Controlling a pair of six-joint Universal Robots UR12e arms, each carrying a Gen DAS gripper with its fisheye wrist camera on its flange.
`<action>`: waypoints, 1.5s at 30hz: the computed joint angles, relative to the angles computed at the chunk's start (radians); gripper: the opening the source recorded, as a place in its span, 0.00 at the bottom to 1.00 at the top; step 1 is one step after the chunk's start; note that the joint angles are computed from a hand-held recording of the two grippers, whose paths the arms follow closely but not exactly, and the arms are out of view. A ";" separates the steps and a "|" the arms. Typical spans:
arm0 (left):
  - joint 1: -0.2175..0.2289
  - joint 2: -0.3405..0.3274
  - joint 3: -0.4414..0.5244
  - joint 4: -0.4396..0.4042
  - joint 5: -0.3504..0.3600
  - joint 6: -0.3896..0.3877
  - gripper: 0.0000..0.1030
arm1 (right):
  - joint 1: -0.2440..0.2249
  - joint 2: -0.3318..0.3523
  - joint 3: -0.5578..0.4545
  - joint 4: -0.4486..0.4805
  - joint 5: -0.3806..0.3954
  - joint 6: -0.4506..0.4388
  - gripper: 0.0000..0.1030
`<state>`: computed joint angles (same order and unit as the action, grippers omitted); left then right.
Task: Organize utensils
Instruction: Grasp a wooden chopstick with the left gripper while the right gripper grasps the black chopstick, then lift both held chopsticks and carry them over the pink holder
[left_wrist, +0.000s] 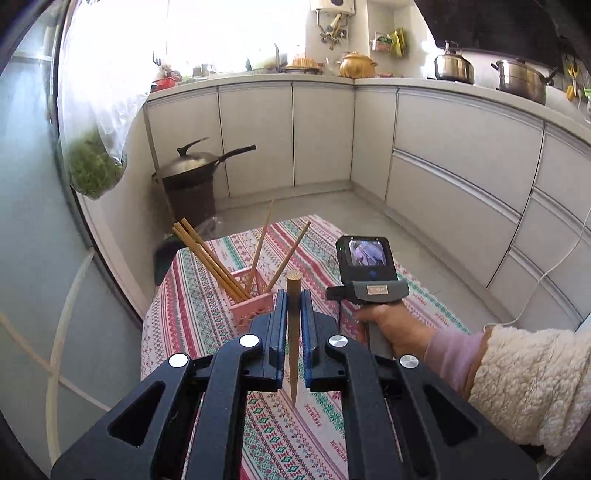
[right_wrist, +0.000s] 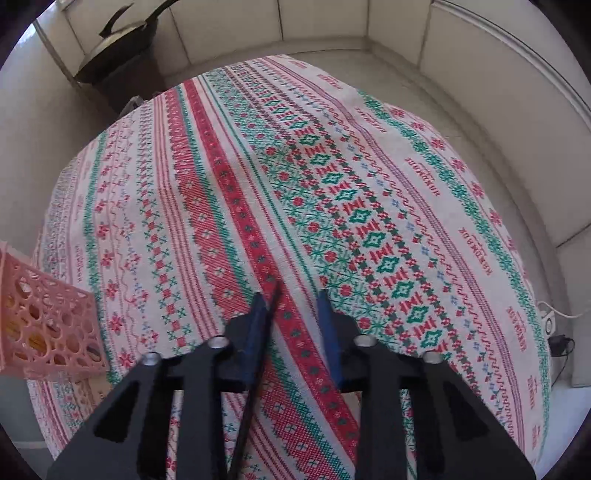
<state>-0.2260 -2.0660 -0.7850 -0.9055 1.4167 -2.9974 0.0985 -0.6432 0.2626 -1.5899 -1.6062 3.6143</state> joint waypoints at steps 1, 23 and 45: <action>0.001 0.000 0.001 0.003 -0.006 -0.010 0.06 | -0.008 -0.006 0.008 0.002 0.042 0.013 0.07; 0.022 -0.017 0.037 0.065 -0.007 -0.245 0.06 | -0.079 -0.471 0.637 -0.650 0.224 -0.021 0.04; 0.027 -0.271 0.538 -0.042 0.137 -0.317 0.06 | -0.096 -0.388 0.385 -0.765 0.436 0.062 0.04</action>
<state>-0.1987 -2.3365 -0.2468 -0.9479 1.5540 -3.3148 0.0026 -1.0316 0.6480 -2.3550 -1.1701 3.6764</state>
